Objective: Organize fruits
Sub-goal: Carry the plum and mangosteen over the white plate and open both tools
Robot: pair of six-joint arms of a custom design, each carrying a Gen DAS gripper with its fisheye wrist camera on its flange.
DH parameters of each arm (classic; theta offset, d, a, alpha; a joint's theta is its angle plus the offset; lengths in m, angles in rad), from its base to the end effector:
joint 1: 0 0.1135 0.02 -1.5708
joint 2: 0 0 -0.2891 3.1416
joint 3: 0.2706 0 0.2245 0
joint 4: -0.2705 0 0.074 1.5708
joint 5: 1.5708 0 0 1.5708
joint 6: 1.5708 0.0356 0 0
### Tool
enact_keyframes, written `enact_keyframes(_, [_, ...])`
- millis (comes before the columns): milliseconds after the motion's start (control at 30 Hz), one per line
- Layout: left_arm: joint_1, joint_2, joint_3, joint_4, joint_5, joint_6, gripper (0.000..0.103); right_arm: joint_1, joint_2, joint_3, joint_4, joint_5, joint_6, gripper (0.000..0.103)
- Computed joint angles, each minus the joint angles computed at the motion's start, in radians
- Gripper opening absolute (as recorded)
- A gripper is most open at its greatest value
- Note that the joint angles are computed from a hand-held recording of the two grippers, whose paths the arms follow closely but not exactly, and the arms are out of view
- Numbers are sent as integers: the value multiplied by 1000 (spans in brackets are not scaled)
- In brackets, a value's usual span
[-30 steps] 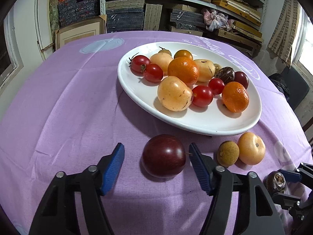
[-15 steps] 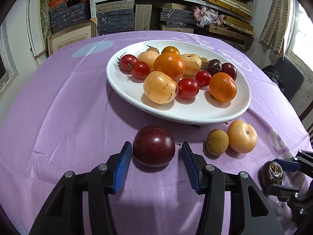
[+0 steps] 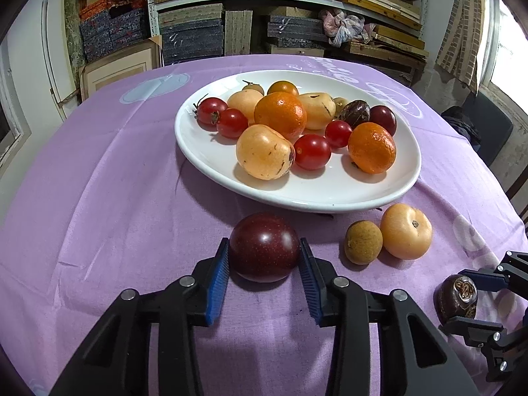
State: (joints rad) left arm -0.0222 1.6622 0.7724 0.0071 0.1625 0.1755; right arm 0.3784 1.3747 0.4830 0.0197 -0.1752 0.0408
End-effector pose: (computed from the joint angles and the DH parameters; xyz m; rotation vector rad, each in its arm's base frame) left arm 0.2983 -0.0124 0.1868 0.3118 2.4219 -0.1312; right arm 0.1988 0.0857 0.1829 -0.4917 2.4160 0.3985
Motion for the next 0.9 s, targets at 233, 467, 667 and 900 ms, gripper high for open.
enact_keyframes(233, [-23,-46,-56,74,-56,-4,41,27,0,3,-6,46,-3,44])
enact_keyframes(467, [-51,-107,-125,160,-113,2,41,58,5,7,-8,97,-3,44])
enact_keyframes(667, [-62,-171,-177,195,-140,8,41,58,-15,-7,8,121,10,44])
enact_keyframes(900, [-30,-332,-199,131,-109,7,41,55,-189,9,-95,136,48,44])
